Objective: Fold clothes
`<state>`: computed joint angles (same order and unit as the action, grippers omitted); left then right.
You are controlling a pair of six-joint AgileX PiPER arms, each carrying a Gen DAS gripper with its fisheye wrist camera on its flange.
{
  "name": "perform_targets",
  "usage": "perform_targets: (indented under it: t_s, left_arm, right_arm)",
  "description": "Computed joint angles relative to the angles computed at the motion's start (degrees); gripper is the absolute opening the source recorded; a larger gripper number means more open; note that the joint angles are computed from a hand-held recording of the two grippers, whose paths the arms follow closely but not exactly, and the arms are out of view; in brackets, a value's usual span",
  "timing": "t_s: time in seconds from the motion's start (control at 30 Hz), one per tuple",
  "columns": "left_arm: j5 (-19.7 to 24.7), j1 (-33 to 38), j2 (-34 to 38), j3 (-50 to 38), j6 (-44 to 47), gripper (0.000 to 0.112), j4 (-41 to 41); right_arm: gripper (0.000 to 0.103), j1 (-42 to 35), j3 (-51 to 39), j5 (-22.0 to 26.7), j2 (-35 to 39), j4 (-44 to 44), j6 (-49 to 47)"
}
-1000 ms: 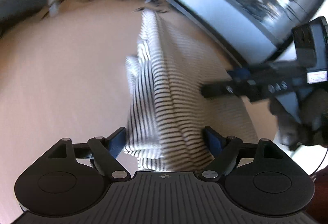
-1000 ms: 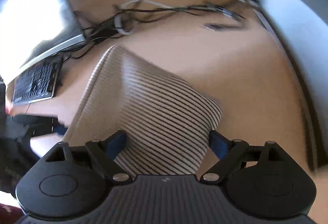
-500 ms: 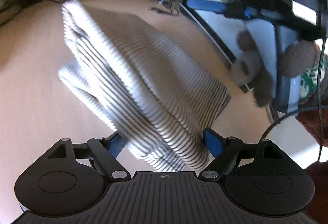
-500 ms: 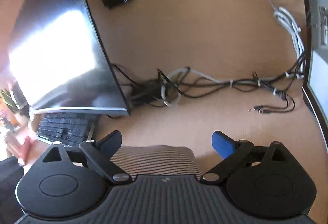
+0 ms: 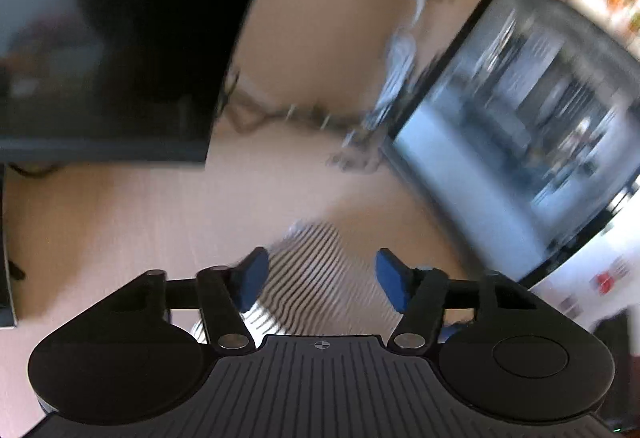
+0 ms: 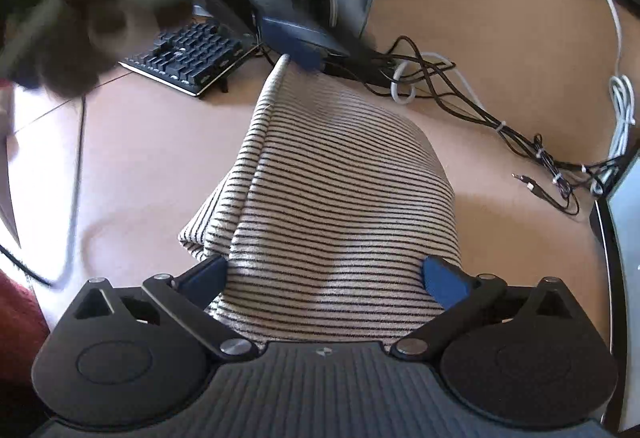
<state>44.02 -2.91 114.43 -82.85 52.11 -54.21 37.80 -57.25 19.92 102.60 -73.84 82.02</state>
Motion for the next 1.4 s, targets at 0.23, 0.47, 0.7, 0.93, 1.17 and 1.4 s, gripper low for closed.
perform_targets:
  t_s: [0.23,0.47,0.7,0.93,1.17,1.4]
  left_arm:
    - [-1.62,1.84,0.69,4.41,1.19,0.057,-6.57]
    - [1.37,10.88,-6.56,12.69,2.45,0.080,-13.87]
    - [4.56,18.54,-9.46,20.79,6.24,0.083,-13.52]
    - [11.81,15.23,-5.80,21.74,12.59,0.065,-16.08]
    - [12.12,6.38,0.17,17.99,11.09,0.042,-13.77]
    - [11.32,6.23,-0.45,17.31,9.87,0.038,-10.04]
  right_arm:
    - [0.102,10.02,-3.44,15.66,0.50,-6.92,-2.29]
    - [0.096,13.69,-18.35,19.72,15.25,-1.92,-17.41]
    - [0.040,8.67,-15.54,17.69,9.28,4.48,-15.41]
    - [0.022,6.37,-11.45,18.67,2.10,4.72,-19.19]
    - [0.021,6.33,-10.30,16.60,-1.65,9.79,-23.74]
    - [0.021,8.00,-7.35,13.33,-0.21,14.47,-24.10]
